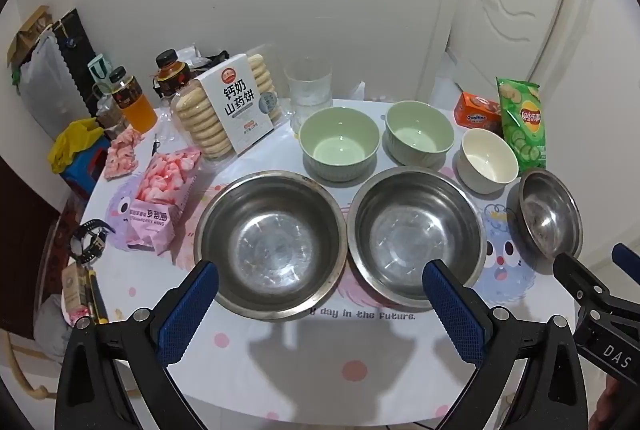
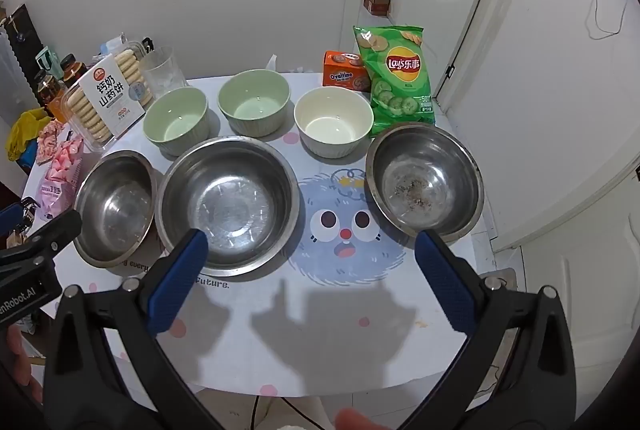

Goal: Organize plates and bowls

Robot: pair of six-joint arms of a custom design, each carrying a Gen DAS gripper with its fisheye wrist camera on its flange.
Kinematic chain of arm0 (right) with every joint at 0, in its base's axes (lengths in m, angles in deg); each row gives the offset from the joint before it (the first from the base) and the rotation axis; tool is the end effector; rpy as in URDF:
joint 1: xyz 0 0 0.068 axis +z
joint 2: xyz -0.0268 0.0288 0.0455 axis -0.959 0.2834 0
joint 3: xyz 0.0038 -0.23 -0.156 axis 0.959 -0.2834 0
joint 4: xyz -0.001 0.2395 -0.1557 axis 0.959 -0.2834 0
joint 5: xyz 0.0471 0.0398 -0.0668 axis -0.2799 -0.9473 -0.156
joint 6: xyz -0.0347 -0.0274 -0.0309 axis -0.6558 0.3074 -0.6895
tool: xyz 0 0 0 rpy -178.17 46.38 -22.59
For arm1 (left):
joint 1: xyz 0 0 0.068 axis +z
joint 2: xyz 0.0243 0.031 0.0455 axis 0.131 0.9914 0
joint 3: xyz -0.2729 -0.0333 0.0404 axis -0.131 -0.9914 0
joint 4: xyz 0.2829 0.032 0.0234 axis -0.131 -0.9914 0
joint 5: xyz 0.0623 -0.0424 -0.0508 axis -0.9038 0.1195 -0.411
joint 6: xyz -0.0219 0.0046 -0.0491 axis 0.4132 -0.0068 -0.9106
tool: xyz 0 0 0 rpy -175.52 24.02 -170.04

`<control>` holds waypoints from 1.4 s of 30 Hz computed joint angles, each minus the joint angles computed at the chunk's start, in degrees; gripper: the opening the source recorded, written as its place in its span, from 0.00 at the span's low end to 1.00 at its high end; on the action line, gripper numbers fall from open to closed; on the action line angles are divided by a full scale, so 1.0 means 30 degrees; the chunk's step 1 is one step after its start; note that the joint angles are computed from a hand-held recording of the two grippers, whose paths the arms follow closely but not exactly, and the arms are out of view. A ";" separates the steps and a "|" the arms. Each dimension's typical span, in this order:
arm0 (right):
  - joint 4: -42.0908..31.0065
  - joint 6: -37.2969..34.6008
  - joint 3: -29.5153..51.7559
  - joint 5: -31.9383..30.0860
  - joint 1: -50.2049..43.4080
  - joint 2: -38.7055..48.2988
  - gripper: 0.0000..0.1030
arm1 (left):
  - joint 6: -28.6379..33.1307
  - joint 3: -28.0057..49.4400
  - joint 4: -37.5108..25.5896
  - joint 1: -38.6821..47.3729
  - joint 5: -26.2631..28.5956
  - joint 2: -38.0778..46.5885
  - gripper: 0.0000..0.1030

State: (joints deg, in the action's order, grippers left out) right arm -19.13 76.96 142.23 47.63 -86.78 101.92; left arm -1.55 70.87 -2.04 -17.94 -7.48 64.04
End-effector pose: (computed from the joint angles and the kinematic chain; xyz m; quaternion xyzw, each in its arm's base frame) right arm 0.2367 -0.0569 0.2953 0.0960 0.9607 -0.0512 0.2555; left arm 0.2414 -0.1079 0.3313 0.0447 0.9634 -0.0114 0.2640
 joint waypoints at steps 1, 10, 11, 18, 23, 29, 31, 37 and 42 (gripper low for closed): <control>-0.0015 0.0009 0.0018 -0.0003 -0.0002 0.0000 1.00 | 0.0016 0.0002 0.0004 0.0008 0.0020 0.0010 1.00; -0.0230 -0.0002 0.0299 0.0066 0.0041 0.0107 1.00 | 0.0413 -0.0053 0.0056 0.0501 0.0188 -0.0035 1.00; -0.0250 0.0015 0.0350 0.0068 0.0055 0.0129 1.00 | 0.0490 -0.0056 0.0076 0.0588 0.0235 -0.0049 1.00; -0.0101 0.0013 0.0220 0.0104 0.0057 0.0188 1.00 | 0.0367 -0.0027 0.0043 0.0412 0.0111 0.0002 1.00; -0.0163 0.0051 0.0352 0.0148 0.0103 0.0307 1.00 | 0.0320 -0.0020 0.0136 0.0342 0.0058 0.0094 1.00; -0.0078 0.0129 0.0360 0.0199 0.0178 0.0442 1.00 | 0.0296 -0.0028 0.0106 0.0275 0.0033 0.0071 1.00; -0.0107 0.0144 0.0371 0.0198 0.0192 0.0433 1.00 | 0.0310 -0.0028 0.0108 0.0280 0.0020 0.0080 1.00; -0.0046 0.0186 0.0453 0.0237 0.0226 0.0654 1.00 | 0.0303 -0.0043 0.0111 0.0314 0.0022 0.0082 1.00; 0.0147 0.0332 0.0394 0.0332 0.0307 0.0928 1.00 | 0.0359 0.0063 0.0047 0.0357 0.0054 0.0151 1.00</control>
State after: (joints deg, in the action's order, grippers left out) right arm -18.69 77.96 143.41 48.62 -85.86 104.71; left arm -0.48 71.06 -1.90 -16.87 -7.32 64.49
